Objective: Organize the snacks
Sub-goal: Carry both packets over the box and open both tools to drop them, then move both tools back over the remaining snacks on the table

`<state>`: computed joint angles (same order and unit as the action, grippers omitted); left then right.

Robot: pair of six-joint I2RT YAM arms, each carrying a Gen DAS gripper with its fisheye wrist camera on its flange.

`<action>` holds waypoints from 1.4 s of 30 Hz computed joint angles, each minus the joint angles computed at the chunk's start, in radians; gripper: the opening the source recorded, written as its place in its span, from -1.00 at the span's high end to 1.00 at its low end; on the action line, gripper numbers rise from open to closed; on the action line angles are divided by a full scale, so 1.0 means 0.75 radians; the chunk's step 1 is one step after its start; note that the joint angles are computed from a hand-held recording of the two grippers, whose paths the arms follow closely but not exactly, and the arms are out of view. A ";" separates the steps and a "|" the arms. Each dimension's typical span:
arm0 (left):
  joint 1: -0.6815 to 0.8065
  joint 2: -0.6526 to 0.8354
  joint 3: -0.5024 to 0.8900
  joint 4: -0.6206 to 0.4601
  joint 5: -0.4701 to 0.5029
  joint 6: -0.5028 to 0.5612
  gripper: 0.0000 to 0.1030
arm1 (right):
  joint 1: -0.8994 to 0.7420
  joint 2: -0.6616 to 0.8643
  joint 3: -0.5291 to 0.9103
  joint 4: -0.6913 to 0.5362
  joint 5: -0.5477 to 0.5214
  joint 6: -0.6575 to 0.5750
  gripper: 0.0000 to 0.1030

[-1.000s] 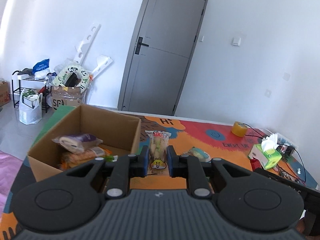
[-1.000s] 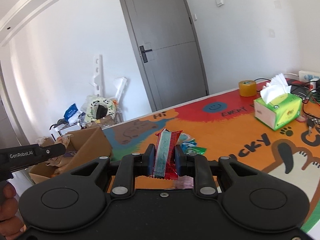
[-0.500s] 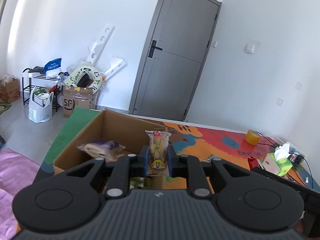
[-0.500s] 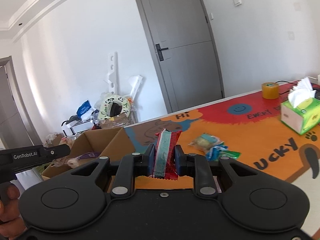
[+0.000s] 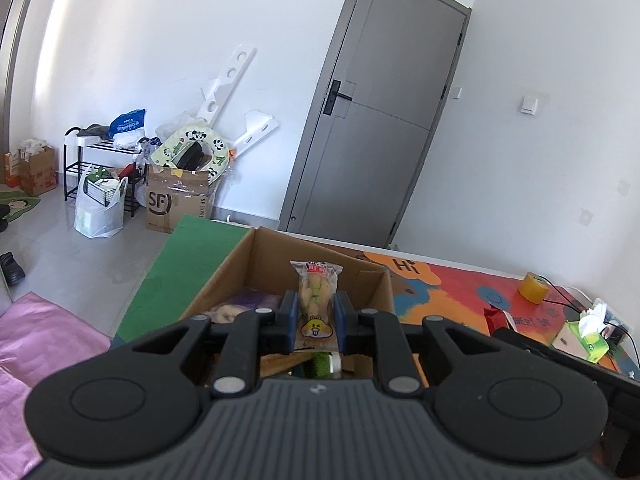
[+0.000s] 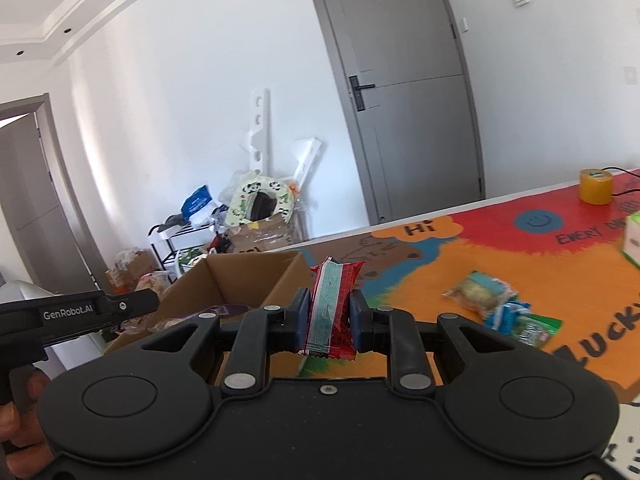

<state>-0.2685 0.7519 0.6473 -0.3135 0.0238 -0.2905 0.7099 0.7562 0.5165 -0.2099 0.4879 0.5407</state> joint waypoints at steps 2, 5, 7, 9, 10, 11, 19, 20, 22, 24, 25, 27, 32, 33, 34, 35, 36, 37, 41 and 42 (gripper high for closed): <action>0.021 0.027 0.007 0.014 0.018 0.003 0.65 | -0.003 0.048 0.019 0.031 -0.012 -0.003 0.57; 0.046 0.074 0.018 0.028 0.058 0.010 0.65 | -0.009 0.112 0.052 0.070 -0.033 -0.015 0.57; 0.061 0.105 0.025 0.034 0.090 0.008 0.64 | -0.009 0.156 0.075 0.096 -0.040 -0.023 0.57; 0.081 0.121 0.018 0.060 0.109 0.002 0.63 | -0.009 0.201 0.100 0.120 -0.047 -0.033 0.57; 0.091 0.129 0.015 0.075 0.113 0.005 0.61 | -0.008 0.230 0.116 0.137 -0.051 -0.042 0.57; 0.102 0.139 0.015 0.086 0.121 0.011 0.60 | -0.007 0.256 0.128 0.154 -0.054 -0.050 0.57; 0.196 0.179 0.061 0.051 0.151 0.020 0.56 | -0.025 0.430 0.201 0.291 -0.133 -0.082 0.56; 0.210 0.183 0.068 0.044 0.155 0.023 0.52 | -0.030 0.442 0.201 0.308 -0.142 -0.086 0.51; 0.220 0.184 0.076 0.030 0.151 0.024 0.45 | -0.032 0.449 0.207 0.311 -0.141 -0.076 0.23; 0.216 0.176 0.079 0.018 0.141 0.023 0.29 | -0.022 0.416 0.179 0.328 -0.110 -0.065 -0.02; 0.208 0.165 0.076 0.012 0.135 0.021 0.26 | -0.015 0.394 0.168 0.316 -0.097 -0.056 -0.05; 0.181 0.150 0.068 0.009 0.116 0.015 0.14 | -0.016 0.352 0.154 0.272 -0.088 -0.025 -0.09; 0.060 0.096 0.061 -0.022 0.034 -0.018 -0.17 | -0.011 0.194 0.086 0.154 -0.017 0.033 -0.35; 0.025 0.082 0.058 -0.027 0.009 -0.025 -0.23 | -0.015 0.162 0.075 0.129 -0.014 0.043 -0.35; -0.006 0.071 0.058 -0.034 -0.015 -0.031 -0.27 | -0.017 0.117 0.061 0.095 -0.007 0.054 -0.37; -0.034 0.067 0.059 -0.038 -0.039 -0.035 -0.33 | -0.017 0.083 0.051 0.066 0.004 0.062 -0.43; -0.080 0.057 0.062 -0.048 -0.079 -0.044 -0.37 | -0.014 0.045 0.040 0.039 0.020 0.069 -0.46; -0.111 0.050 0.062 -0.052 -0.103 -0.049 -0.39 | -0.008 0.004 0.029 0.008 0.038 0.077 -0.50; -0.223 0.033 0.067 -0.070 -0.197 -0.074 -0.52 | -0.021 -0.129 0.002 -0.105 0.053 0.090 -0.56; -0.265 0.029 0.068 -0.078 -0.238 -0.088 -0.56 | -0.025 -0.160 -0.004 -0.134 0.056 0.094 -0.57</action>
<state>-0.4669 0.7735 0.6983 -0.3719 -0.1544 -0.3564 0.6911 0.6364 0.5135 -0.3102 0.5295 0.6112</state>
